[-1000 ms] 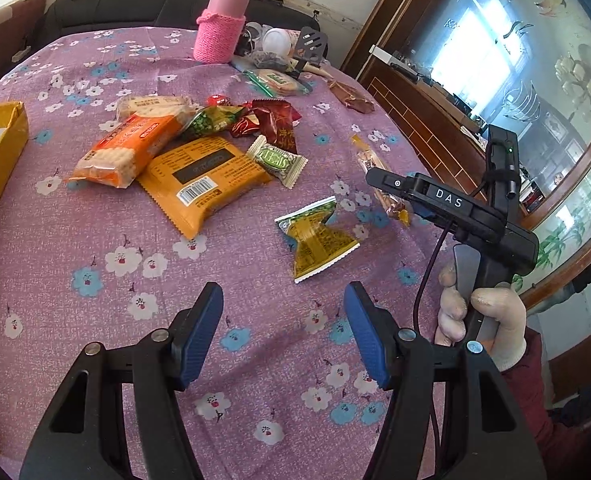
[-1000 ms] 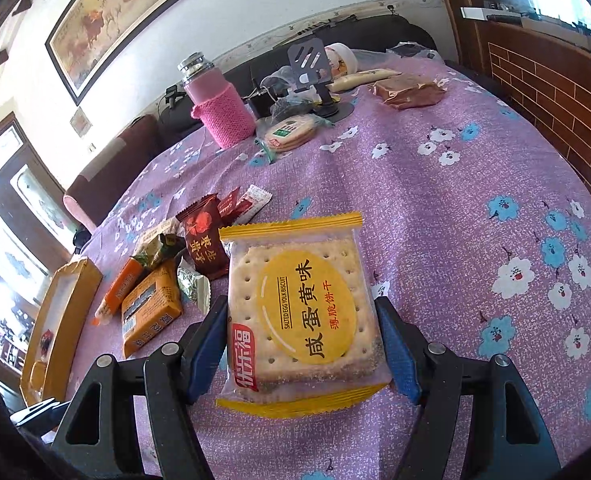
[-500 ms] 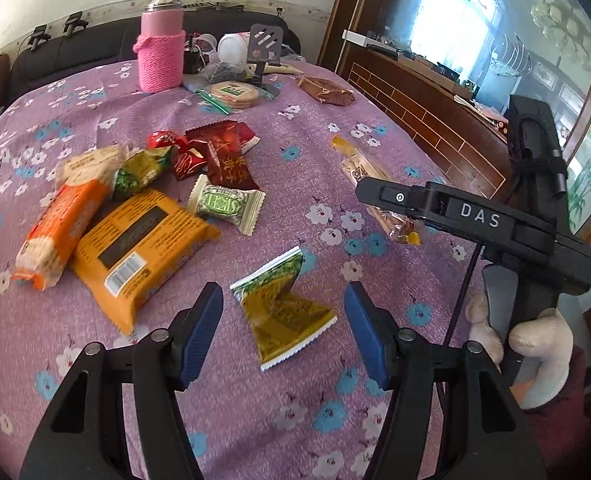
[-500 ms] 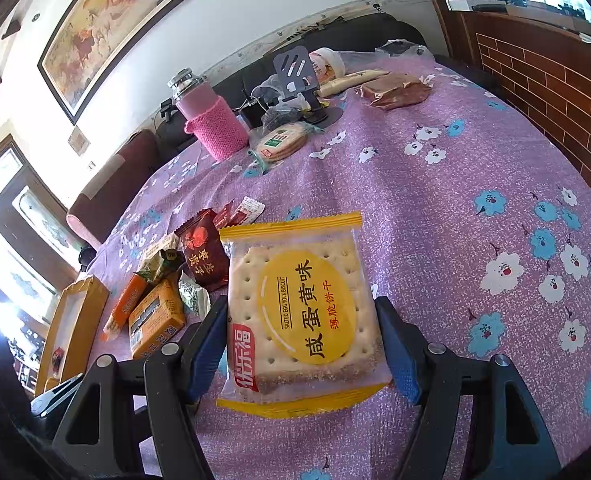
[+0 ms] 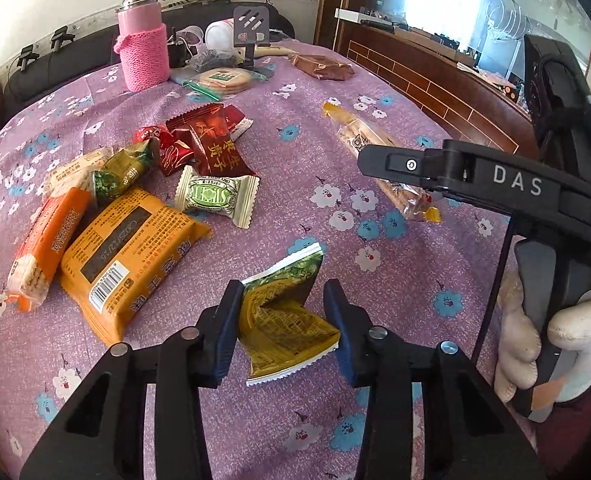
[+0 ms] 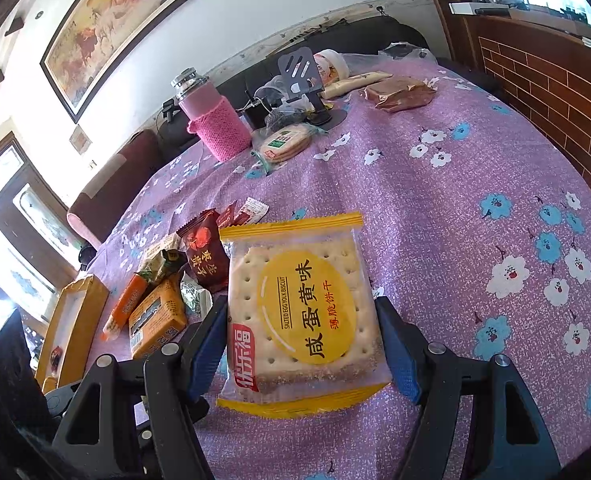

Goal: Organize snacks
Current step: 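Grasp the green-and-yellow packet with left gripper while right gripper holds the cracker pack, then carry both packs to the tray and open both grippers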

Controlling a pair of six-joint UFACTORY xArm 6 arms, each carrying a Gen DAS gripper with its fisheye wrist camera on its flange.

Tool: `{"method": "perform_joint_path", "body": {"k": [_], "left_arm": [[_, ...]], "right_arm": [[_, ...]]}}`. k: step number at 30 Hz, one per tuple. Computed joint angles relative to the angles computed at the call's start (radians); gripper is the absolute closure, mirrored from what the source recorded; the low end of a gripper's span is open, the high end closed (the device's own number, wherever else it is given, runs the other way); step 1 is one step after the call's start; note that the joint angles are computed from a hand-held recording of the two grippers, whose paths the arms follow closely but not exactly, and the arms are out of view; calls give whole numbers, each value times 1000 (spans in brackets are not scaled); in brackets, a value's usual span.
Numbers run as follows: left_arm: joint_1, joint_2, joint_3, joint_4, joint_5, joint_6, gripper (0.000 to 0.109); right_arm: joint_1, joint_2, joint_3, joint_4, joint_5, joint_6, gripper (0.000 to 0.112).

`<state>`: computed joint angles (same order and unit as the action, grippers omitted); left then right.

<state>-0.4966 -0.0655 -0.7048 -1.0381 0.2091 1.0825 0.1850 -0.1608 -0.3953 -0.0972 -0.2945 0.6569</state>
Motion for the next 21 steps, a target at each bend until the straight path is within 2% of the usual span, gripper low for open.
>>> {"method": "perform_joint_path", "body": {"k": [2, 5, 11, 18, 21], "left_arm": [[13, -27, 13, -38, 14, 23, 70], [50, -73, 27, -101, 73, 59, 70], [122, -186, 75, -168, 138, 98, 70], [265, -296, 122, -214, 219, 128, 70], [339, -329, 133, -232, 243, 140, 70]], "right_arm": [[21, 0, 2, 75, -2, -62, 40], [31, 2, 4, 107, -9, -84, 40], [47, 8, 6, 189, -23, -137, 40], [38, 15, 15, 187, -41, -112, 40], [68, 17, 14, 291, -42, -188, 40]]}}
